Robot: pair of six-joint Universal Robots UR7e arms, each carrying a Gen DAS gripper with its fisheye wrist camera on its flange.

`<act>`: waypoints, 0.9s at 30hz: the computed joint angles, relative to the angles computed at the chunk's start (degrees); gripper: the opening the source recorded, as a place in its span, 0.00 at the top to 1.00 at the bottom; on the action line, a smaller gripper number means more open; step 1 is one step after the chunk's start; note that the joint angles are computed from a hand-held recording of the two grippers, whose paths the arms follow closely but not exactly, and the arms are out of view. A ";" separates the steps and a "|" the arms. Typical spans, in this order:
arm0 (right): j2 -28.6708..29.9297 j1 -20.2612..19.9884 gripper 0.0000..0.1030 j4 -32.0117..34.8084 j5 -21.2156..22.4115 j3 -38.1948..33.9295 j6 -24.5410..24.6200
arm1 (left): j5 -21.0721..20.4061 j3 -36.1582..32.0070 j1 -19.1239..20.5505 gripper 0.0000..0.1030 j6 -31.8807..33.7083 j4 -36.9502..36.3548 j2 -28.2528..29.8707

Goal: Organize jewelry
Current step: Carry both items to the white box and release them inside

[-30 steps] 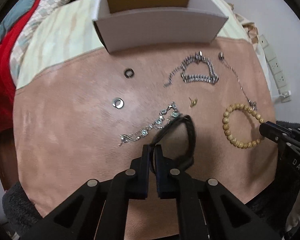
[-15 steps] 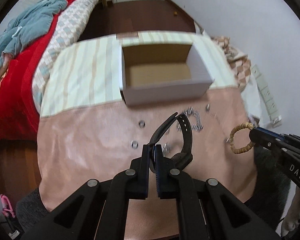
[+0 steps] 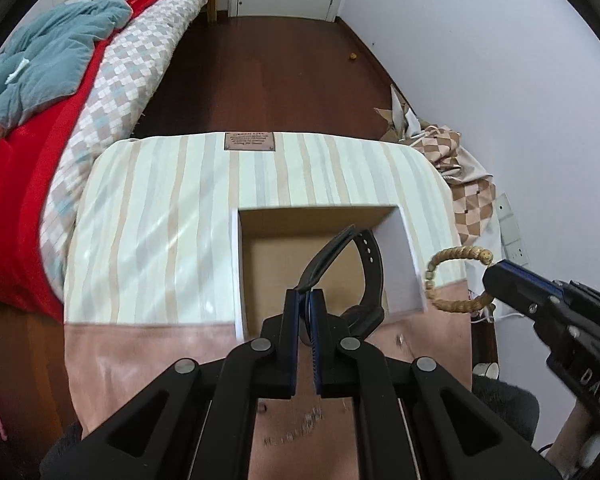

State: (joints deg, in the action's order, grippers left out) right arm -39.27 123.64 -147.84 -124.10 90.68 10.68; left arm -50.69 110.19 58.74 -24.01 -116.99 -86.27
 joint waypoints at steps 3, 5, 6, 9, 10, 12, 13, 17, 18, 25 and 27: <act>3.48 -1.18 0.91 2.47 0.00 -4.70 -0.74 | -1.24 -2.75 2.81 0.97 1.81 -0.68 3.22; 5.80 -2.10 0.91 3.71 0.01 -7.30 -1.69 | -2.29 -4.23 4.74 0.95 2.58 -1.45 4.99; 6.68 -2.63 0.91 4.16 0.31 -8.20 -1.88 | -2.55 -4.81 5.32 0.92 2.59 -1.46 5.59; 8.94 -4.07 0.91 4.89 1.23 -10.29 -3.07 | -3.95 -6.33 7.09 0.92 3.19 -1.69 7.37; 9.40 -4.42 0.91 4.88 1.59 -10.58 -3.55 | -4.10 -6.83 7.47 0.92 3.30 -1.48 7.94; 10.20 -5.21 0.91 5.83 3.02 -11.69 -4.20 | -4.46 -7.63 7.95 0.92 2.93 -0.92 8.59; 10.45 -5.63 0.91 6.04 4.01 -12.07 -4.58 | -4.57 -7.83 8.11 0.92 2.84 -1.14 8.73; 11.01 -6.51 0.90 9.38 5.04 -13.53 -3.16 | -1.76 -7.64 7.55 0.90 1.64 -1.23 8.35; 10.92 -6.63 0.84 10.02 4.56 -13.54 -2.84 | -0.42 -7.35 7.16 0.89 1.44 -1.16 8.10; 9.15 -5.51 0.43 9.65 -2.06 -10.68 -0.01 | 6.62 -3.65 4.96 0.21 1.53 -2.84 5.42; 8.95 -4.79 0.26 9.93 -5.45 -9.76 0.79 | 9.15 -1.78 4.02 0.20 1.63 -3.82 4.35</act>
